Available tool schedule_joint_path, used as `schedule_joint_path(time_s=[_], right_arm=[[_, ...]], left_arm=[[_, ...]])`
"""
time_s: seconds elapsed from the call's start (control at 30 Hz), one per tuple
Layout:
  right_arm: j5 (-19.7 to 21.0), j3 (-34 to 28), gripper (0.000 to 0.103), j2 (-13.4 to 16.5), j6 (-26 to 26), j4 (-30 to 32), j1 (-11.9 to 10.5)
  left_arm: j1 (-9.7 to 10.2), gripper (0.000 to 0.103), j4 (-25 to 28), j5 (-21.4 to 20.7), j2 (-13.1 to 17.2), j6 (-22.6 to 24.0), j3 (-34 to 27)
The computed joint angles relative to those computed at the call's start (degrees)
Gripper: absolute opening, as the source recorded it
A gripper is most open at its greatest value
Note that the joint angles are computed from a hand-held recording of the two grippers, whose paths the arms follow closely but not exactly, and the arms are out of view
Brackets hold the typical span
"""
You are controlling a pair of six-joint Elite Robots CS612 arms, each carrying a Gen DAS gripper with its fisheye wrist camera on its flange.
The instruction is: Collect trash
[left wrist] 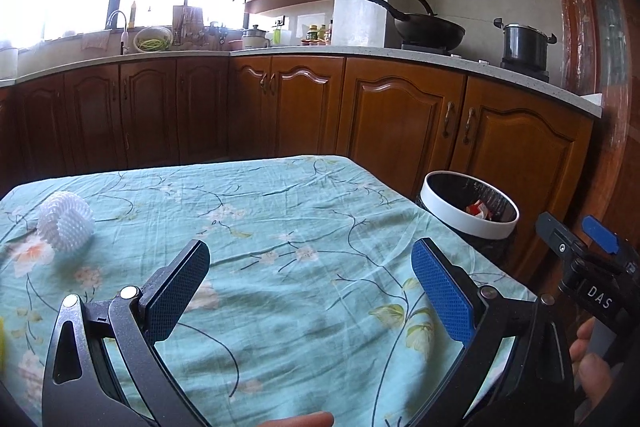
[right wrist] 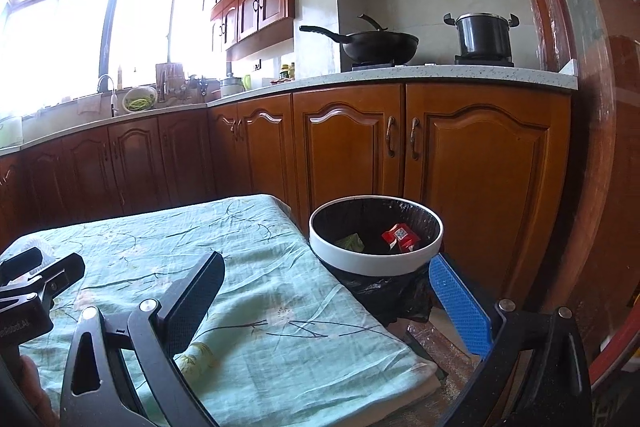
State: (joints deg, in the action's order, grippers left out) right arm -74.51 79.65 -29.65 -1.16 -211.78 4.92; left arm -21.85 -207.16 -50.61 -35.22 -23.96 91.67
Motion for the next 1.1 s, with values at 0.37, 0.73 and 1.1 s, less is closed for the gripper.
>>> schedule_joint_path(time_s=[0.37,0.73,1.1], right_arm=[[-0.1,0.0,0.103,0.0,0.1,0.0,-0.1],[-0.1,0.2,0.103,-0.2,0.4,0.1,-0.1],[1.1,0.4,0.103,-0.3,1.0,-0.3,-0.3]], left_arm=[[-0.54,0.103,-0.6,1.3,-0.1,1.3,0.1],[-0.75,0.103,-0.2,2.0,0.0,1.6,0.0],[-0.90,0.103,-0.4,3.2,-0.1,2.1,-0.1]])
